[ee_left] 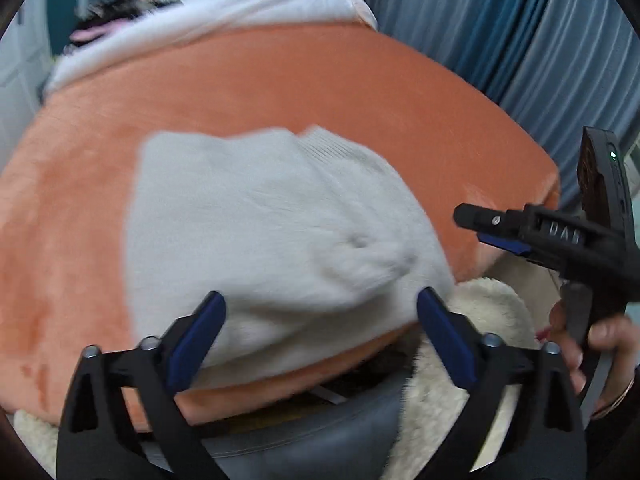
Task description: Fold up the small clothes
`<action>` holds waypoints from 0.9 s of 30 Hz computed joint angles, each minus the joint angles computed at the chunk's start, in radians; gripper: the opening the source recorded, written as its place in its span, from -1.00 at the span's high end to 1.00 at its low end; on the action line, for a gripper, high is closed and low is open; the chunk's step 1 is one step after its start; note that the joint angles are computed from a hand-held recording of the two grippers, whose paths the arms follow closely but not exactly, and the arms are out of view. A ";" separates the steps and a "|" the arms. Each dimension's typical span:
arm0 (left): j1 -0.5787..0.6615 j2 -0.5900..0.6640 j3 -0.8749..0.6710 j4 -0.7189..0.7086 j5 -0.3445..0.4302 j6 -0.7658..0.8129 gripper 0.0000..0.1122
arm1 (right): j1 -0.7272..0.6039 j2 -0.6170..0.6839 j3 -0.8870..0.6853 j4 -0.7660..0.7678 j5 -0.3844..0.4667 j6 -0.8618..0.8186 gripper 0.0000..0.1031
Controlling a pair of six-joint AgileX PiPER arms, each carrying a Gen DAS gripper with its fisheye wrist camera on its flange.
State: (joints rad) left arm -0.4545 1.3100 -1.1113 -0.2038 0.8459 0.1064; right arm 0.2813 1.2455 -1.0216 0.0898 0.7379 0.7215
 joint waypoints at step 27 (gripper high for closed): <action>0.128 0.097 0.117 0.048 0.039 -0.071 0.49 | 0.026 0.146 -0.001 0.041 -0.060 0.051 0.24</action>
